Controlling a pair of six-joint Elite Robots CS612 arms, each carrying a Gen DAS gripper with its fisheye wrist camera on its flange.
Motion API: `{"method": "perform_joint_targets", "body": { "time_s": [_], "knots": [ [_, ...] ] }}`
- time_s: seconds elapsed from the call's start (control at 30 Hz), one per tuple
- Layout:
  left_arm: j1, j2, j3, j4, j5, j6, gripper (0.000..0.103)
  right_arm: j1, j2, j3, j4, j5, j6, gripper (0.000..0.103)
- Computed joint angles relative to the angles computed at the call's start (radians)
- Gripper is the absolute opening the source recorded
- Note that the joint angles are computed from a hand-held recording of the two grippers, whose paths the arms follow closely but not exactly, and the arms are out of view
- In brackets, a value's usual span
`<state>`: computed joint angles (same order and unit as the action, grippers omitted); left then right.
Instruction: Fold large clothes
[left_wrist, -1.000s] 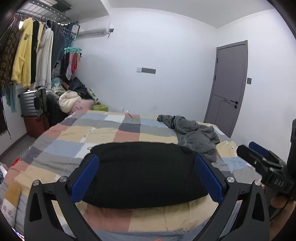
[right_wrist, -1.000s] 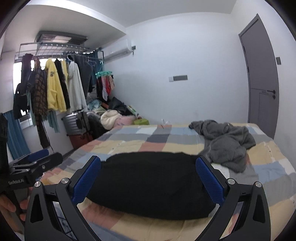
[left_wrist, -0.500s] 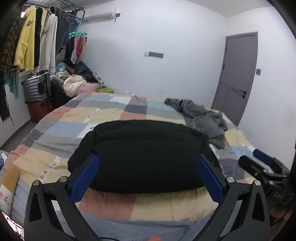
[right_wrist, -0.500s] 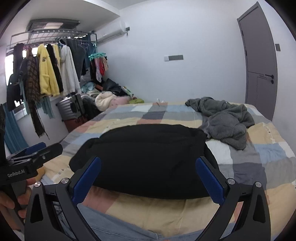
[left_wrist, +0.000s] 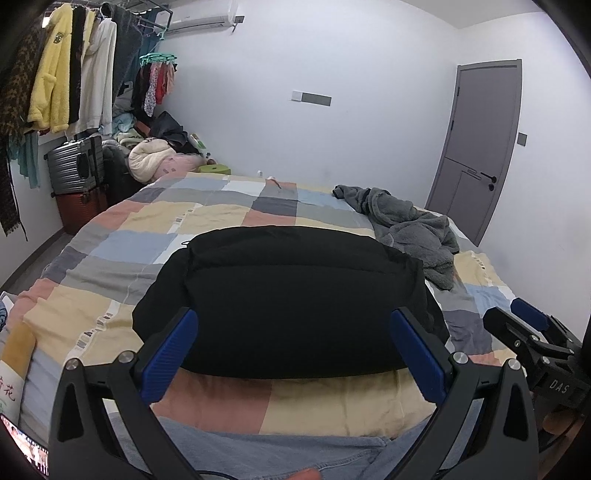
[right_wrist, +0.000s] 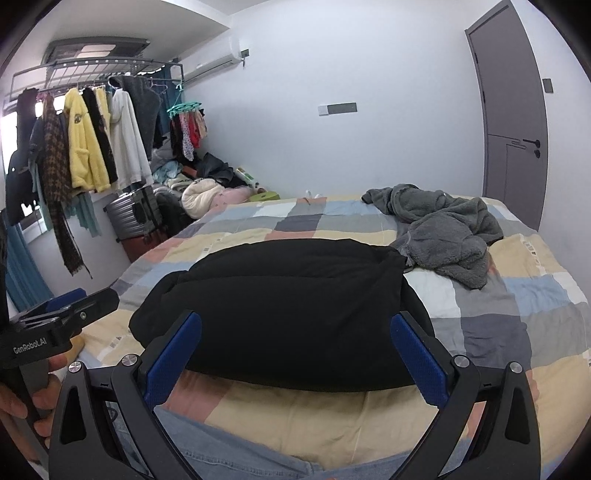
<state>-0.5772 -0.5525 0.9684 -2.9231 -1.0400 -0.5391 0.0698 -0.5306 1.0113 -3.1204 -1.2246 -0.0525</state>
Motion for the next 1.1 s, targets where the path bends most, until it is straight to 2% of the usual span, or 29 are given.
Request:
{"method": "perform_joint_targets", "body": {
  "time_s": [0.13,0.5,1.1],
  "knots": [
    [-0.005,-0.001,0.001,0.002,0.019,0.016,0.103,-0.001,-0.003,0.003,-0.007,0.006,0.003,0.103],
    [-0.012,-0.007,0.010,-0.023,0.015,0.038,0.103,-0.001,-0.009,0.013,-0.025,-0.002,0.004,0.103],
    [-0.009,-0.014,0.021,-0.018,0.011,0.021,0.103,0.000,-0.012,0.021,-0.016,-0.016,0.006,0.103]
  ]
}}
